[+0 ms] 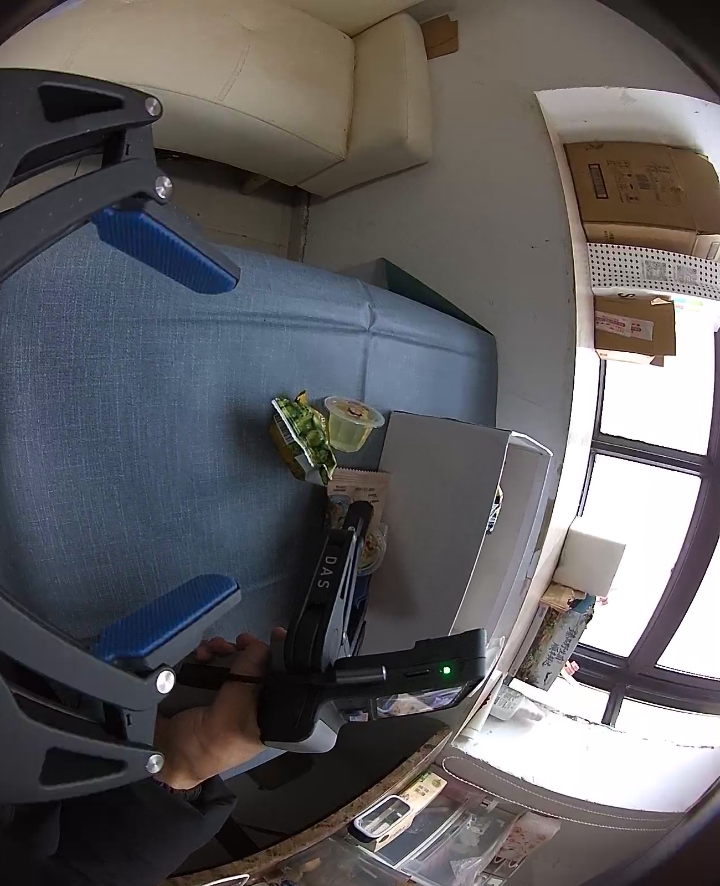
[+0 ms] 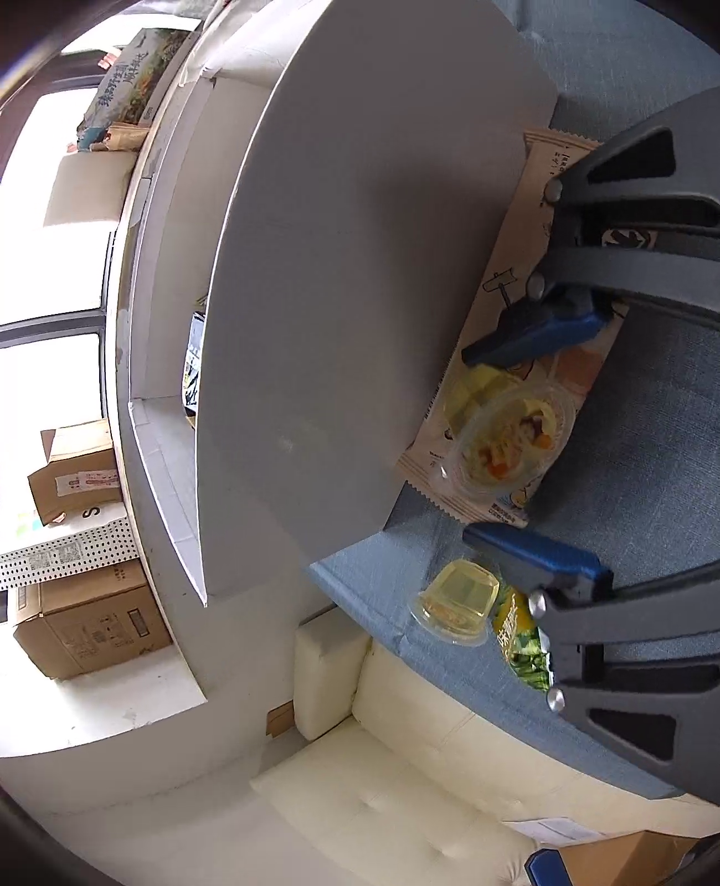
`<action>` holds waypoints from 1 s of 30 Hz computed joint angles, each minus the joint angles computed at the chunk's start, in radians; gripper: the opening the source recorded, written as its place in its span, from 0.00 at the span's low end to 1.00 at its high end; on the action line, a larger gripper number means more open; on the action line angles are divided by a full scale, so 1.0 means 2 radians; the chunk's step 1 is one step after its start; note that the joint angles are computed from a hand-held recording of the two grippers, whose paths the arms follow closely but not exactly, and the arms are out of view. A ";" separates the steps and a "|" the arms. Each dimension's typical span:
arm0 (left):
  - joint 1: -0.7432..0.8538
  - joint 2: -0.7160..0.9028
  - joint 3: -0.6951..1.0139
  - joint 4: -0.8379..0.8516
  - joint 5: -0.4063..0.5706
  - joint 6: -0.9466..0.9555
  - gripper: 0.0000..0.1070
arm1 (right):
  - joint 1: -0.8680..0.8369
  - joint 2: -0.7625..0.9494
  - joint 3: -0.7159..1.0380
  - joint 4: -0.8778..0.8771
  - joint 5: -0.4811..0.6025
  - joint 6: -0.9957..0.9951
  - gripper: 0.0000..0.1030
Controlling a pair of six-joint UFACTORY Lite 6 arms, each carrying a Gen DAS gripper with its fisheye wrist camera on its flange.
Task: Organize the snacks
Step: 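Grasp the yellow jelly cup with the right gripper and lift it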
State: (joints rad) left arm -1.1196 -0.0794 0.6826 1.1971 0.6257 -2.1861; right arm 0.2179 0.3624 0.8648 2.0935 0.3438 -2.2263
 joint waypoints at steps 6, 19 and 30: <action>0.011 0.018 0.003 0.006 -0.014 -0.004 0.96 | -0.009 -0.014 -0.014 -0.013 0.016 0.004 0.49; 0.063 0.122 0.059 0.041 -0.073 -0.015 0.96 | -0.083 -0.236 -0.155 -0.176 0.056 0.076 0.49; 0.139 0.273 0.205 -0.015 -0.101 0.069 0.96 | -0.314 -0.329 -0.211 -0.381 0.188 0.162 0.49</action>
State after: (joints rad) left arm -0.8423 0.4663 1.0920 1.1669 0.4227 -2.0472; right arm -0.4110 -0.2962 0.4431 1.3323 0.7205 -1.9033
